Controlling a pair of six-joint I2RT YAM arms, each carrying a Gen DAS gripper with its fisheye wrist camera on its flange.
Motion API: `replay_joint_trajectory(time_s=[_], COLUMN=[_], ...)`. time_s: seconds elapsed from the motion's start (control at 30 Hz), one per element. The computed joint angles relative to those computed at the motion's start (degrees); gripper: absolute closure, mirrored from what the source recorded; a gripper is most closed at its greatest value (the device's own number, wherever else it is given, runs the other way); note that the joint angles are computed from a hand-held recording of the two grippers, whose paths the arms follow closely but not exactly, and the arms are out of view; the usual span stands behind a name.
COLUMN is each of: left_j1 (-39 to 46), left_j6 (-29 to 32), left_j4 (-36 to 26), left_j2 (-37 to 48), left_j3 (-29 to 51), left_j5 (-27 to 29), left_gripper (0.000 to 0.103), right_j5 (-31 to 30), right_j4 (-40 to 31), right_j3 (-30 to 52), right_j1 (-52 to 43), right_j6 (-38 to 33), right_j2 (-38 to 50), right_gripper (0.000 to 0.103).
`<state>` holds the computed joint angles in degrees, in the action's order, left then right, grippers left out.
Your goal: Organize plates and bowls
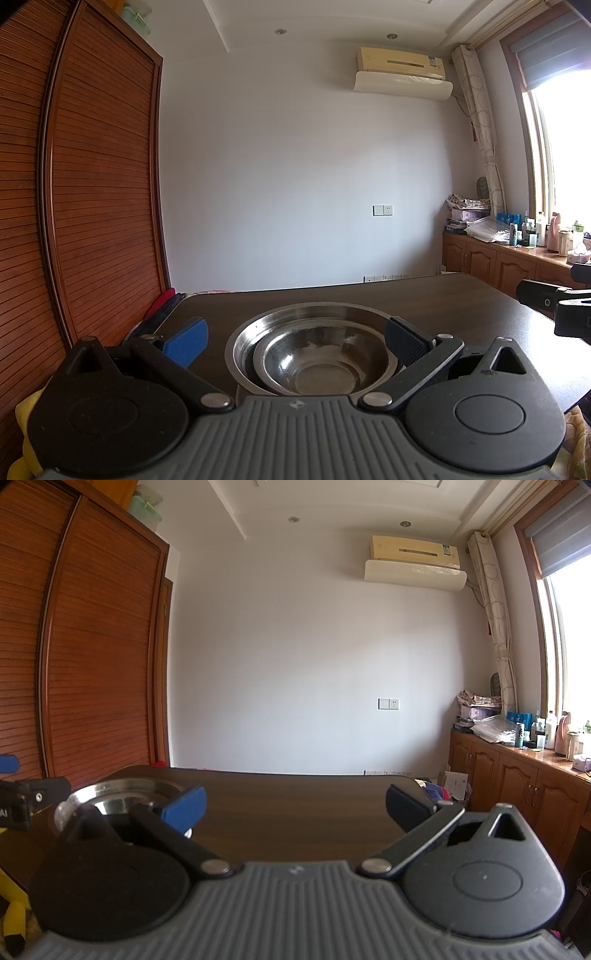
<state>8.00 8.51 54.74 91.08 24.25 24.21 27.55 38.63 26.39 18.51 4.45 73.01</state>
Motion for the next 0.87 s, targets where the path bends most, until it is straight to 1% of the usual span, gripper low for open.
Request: replay_joint_trajectory(time_s=[0.87], left_j1=[0.02], left_j6=[0.03], left_j4=[0.27], left_j2=[-0.17], left_j3=[-0.44], left_j5=[0.11], left_gripper=[0.000], right_j5=[0.51], right_j4=[-0.10], right_j3=[0.37], right_j1=[0.27], right_j6=[0.13], right_j2=[0.51], right_gripper=[0.000])
